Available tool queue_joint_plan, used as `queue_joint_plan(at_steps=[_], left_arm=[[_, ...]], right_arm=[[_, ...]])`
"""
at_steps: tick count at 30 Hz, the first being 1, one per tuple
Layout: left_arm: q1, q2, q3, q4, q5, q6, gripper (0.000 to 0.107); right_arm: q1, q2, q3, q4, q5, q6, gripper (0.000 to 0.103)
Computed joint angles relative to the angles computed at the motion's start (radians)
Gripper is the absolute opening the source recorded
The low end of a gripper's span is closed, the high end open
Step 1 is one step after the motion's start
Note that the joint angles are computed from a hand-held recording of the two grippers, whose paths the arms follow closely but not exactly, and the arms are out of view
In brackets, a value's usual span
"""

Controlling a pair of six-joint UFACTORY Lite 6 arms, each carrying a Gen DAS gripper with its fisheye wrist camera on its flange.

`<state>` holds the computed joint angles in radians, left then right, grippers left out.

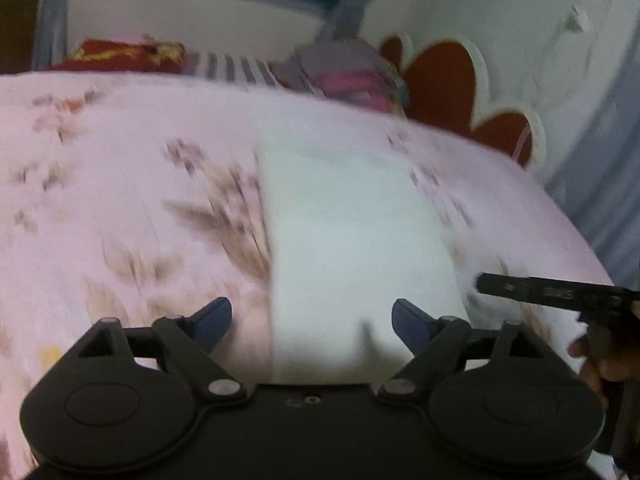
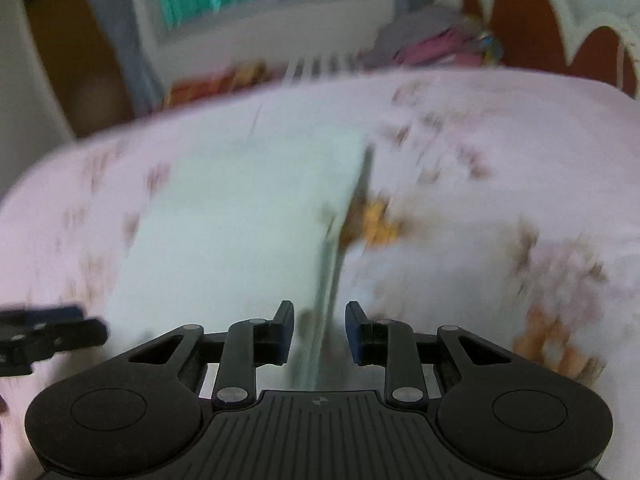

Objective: Fold small clothes

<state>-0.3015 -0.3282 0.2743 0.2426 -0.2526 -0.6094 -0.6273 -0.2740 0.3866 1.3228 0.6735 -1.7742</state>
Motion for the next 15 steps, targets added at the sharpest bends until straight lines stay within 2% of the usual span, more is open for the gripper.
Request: queue_joint_plan(at_steps=[2, 4, 5, 8, 10, 11, 13, 15], left_arm=[[0.074, 0.159, 0.108, 0.134, -0.074, -0.102, 0.083], [0.118, 0.314, 0.219, 0.227, -0.118, -0.199, 0.080], [0.115, 0.375, 0.264, 0.220, -0.116, -0.206, 0.078], [0.136, 0.532, 0.364, 0.321, -0.113, -0.314, 0.075], [0.135, 0.550, 0.352, 0.287, -0.121, -0.253, 0.077], [0.118, 0.529, 0.341, 0.242, -0.091, -0.198, 0.077], [0.098, 0.467, 0.309, 0.166, -0.043, -0.121, 0.076], [0.116, 0.411, 0.260, 0.190, -0.075, -0.145, 0.084]], right_arm=[[0.008, 0.099, 0.099, 0.043, 0.022, 0.061, 0.030], [0.061, 0.167, 0.168, 0.122, 0.003, 0.064, 0.062], [0.104, 0.193, 0.189, 0.194, -0.024, 0.017, 0.064], [0.193, 0.336, 0.300, 0.223, -0.050, 0.045, 0.064], [0.243, 0.423, 0.353, 0.216, -0.126, 0.032, 0.063], [0.237, 0.462, 0.371, 0.211, -0.168, 0.002, 0.064], [0.163, 0.510, 0.404, 0.182, -0.125, 0.062, 0.063], [0.071, 0.464, 0.386, 0.177, -0.022, 0.074, 0.063]])
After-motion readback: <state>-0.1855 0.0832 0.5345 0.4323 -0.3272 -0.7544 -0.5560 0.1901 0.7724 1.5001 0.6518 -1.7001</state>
